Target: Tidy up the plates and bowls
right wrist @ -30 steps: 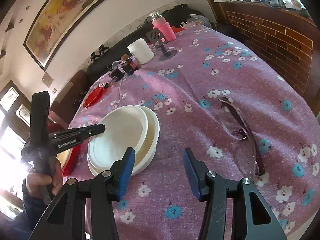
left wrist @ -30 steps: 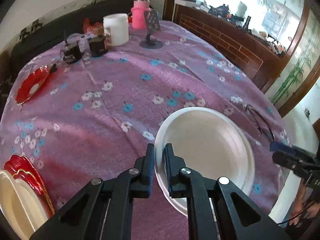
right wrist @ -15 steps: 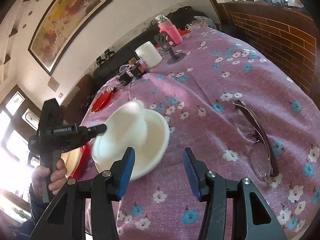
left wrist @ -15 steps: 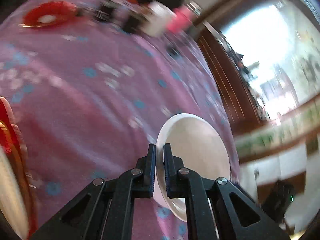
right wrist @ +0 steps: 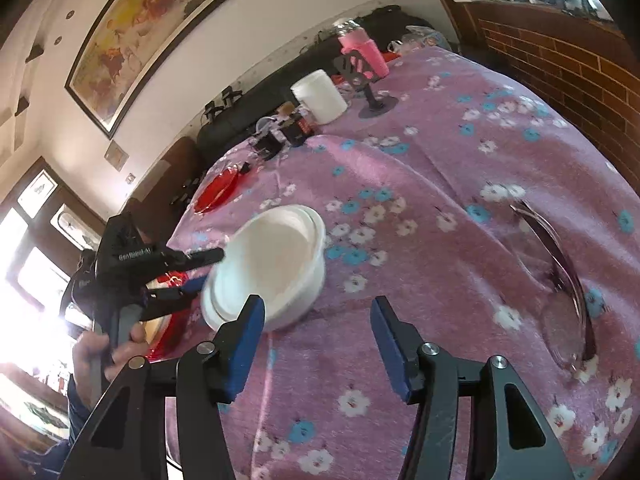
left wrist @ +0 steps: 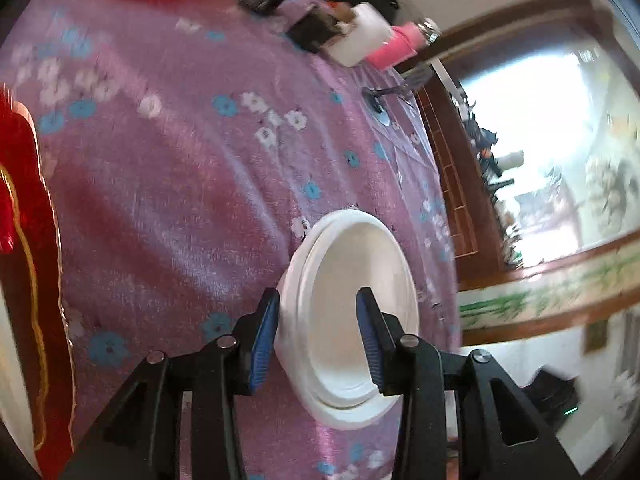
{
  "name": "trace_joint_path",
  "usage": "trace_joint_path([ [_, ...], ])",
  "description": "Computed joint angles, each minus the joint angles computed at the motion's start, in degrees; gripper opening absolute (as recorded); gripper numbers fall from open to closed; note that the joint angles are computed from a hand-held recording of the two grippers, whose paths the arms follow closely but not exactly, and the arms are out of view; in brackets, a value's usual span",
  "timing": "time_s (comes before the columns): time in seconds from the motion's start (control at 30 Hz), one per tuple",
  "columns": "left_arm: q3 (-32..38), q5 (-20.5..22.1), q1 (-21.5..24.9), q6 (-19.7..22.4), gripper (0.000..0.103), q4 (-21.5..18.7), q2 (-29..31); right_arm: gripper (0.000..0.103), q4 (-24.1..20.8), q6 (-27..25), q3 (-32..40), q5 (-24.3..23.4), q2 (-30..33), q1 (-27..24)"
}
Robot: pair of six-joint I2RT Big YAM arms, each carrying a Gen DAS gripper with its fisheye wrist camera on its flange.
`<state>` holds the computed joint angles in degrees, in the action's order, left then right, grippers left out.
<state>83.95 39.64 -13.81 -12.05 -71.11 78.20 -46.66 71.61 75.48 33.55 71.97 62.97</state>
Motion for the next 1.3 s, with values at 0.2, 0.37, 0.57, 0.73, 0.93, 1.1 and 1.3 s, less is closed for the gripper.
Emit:
trace_joint_path([
  [0.2,0.28,-21.86,-6.89,8.5,0.037,6.45,-3.06,0.06,-5.15,-3.63,6.55,-1.7,4.77,-2.76],
  [0.37,0.64,-32.56,-12.26,15.97,0.015,8.9,-2.54,0.06,-5.6,-2.3,6.65,-4.95,6.83,-3.98],
  [0.57,-0.58,-37.28,-13.66,17.92,0.0,9.9,-1.67,0.06,-3.66,-0.82,4.23,-6.39,6.21,-4.69],
  [0.73,-0.91,-33.31,-12.4,15.74,0.0,10.79,-2.67,0.06,-2.98,-0.56,3.59,-5.96,5.54,-4.44],
  [0.93,1.44,-27.61,-9.95,14.09,0.0,7.59,-2.83,0.06,-2.16,0.61,2.06,-4.39,3.93,-4.12],
  [1.1,0.91,-26.74,-9.07,12.76,0.0,6.81,-3.88,0.063,-6.94,-1.43,6.37,-2.86,6.45,-4.04],
  [1.3,-1.03,-27.0,-8.37,11.97,0.0,7.84,-6.1,0.063,-29.33,-8.02,24.64,4.45,19.91,-2.85],
])
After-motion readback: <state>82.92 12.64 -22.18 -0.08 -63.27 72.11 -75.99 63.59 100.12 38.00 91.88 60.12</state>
